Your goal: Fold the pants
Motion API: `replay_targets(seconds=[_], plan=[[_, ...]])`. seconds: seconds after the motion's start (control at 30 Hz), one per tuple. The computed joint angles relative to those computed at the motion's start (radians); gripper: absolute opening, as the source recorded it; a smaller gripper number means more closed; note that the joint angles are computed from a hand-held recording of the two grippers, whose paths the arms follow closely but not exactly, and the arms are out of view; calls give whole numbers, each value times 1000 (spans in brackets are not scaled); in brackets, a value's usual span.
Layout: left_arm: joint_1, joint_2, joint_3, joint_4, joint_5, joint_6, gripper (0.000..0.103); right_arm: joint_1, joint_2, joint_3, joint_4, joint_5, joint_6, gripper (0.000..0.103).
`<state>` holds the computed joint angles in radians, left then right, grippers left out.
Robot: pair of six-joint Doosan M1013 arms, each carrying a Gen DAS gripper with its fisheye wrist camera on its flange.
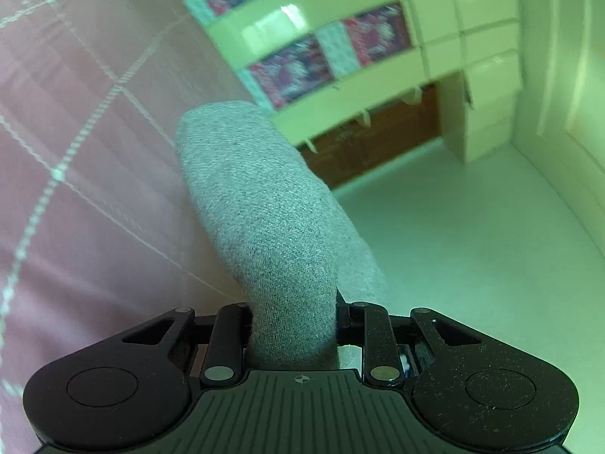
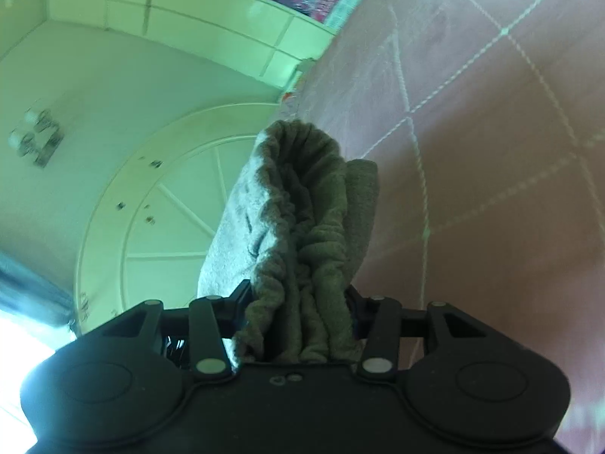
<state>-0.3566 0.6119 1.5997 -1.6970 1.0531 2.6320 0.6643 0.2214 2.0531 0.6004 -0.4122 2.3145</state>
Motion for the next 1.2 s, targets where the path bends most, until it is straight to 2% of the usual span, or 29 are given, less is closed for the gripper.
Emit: replay_targets(seconds=[0.03,0.07,0.1,0.13,0.17,0.2,0.27,0.33,0.37,0.43,0.53,0.6,0.67,0.7,0.73,0.8,0.83,0.87,0.93,0.97,1.03,1.07,1.2], plan=[[-4,16,-7,-2,-45,-26,37,-3,20,-11,102,9,-78,67],[-13,18,-1,24,-131,-58,52,-1,46,-20,232,6,-148,97],[-19,26,18,4,-183,-39,79,9,68,-21,336,-19,-188,94],[-15,31,44,-68,-182,33,77,32,78,-17,387,-84,-239,93],[-9,36,77,-177,-130,154,77,48,82,-10,386,-136,-239,92],[0,47,96,-234,-58,232,77,59,82,5,340,-172,-195,91],[14,51,116,-279,6,253,77,79,62,36,338,-209,-181,83],[26,14,162,-300,-13,276,79,117,34,69,385,-284,-191,86],[24,-18,194,-308,-53,339,82,148,16,79,454,-320,-264,90],[10,-108,278,-363,-198,539,103,218,-16,85,607,-376,-487,96],[-19,-233,384,-475,-448,792,103,326,-46,65,872,-445,-833,97],[-41,-306,452,-618,-565,996,103,392,-52,54,988,-509,-942,97],[-50,-380,532,-840,-643,1258,103,457,-54,42,1090,-573,-1003,97],[-42,-407,569,-915,-650,1366,103,493,-55,40,1127,-600,-1015,97],[-53,-435,593,-1000,-673,1466,103,520,-52,32,1164,-626,-1020,97],[-53,-483,654,-1116,-642,1580,103,578,-34,20,1208,-701,-970,97],[-44,-516,693,-1109,-619,1592,103,601,-25,8,1236,-735,-967,97],[-56,-539,713,-1148,-619,1641,103,618,-13,-12,1284,-768,-984,97],[-99,-580,738,-1313,-621,1794,103,630,17,-53,1349,-812,-1049,97],[-111,-597,749,-1352,-624,1824,103,642,32,-78,1369,-845,-1097,97],[-136,-634,766,-1346,-640,1803,103,663,60,-122,1389,-907,-1147,97],[-159,-633,782,-1396,-613,1846,103,674,74,-141,1380,-929,-1159,97],[-208,-688,831,-1442,-585,1915,103,706,128,-229,1395,-1031,-1270,97]])
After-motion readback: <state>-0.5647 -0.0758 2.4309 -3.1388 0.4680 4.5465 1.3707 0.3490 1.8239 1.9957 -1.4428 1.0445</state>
